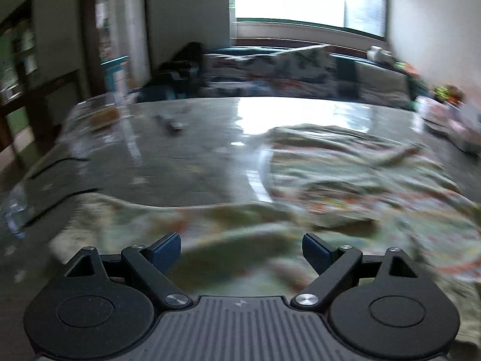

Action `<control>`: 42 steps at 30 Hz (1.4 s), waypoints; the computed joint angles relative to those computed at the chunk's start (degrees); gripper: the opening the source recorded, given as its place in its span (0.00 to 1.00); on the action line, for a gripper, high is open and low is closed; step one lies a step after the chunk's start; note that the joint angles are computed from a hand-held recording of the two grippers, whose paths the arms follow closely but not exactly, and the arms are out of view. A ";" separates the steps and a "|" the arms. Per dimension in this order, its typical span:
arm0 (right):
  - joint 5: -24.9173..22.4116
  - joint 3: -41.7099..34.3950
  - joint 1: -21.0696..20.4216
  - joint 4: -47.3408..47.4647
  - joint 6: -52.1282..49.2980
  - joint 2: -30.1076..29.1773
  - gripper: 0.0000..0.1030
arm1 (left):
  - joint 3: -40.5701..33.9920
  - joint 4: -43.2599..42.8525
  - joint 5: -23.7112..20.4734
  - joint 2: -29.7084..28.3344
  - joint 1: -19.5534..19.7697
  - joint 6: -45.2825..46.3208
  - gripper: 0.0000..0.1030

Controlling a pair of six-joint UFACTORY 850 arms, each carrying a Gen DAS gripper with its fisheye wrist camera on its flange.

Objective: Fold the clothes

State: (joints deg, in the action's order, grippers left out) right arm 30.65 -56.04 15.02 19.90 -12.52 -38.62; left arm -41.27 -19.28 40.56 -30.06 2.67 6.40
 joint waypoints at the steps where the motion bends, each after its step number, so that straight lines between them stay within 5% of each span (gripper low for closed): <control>1: 0.10 0.14 0.02 -0.25 0.45 0.03 0.53 | -0.70 -1.64 -0.34 -0.53 0.86 1.56 0.86; 7: 0.61 1.17 0.38 -0.62 0.92 0.90 0.53 | -5.20 -7.63 -3.29 -3.75 6.12 6.66 0.82; 13: -0.62 0.91 0.26 -1.94 2.43 0.59 0.58 | -8.38 -1.71 -6.31 -5.83 10.38 2.19 0.77; 23: -0.05 -0.76 -0.58 -2.59 4.58 -1.05 0.69 | -13.00 1.10 -8.30 -8.41 11.40 3.14 0.78; 30: -0.03 -0.49 -0.62 -3.15 5.14 -0.59 0.69 | -11.89 -3.80 -8.72 -6.92 9.93 6.60 0.78; 42: 3.75 3.57 -1.40 -1.62 9.97 1.52 0.66 | -3.46 4.92 -3.59 0.45 0.48 -0.62 0.95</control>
State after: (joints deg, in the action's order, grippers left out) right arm 34.40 -52.47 13.62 18.28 -2.55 -37.11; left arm -44.73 -14.35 36.98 -29.61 3.15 5.78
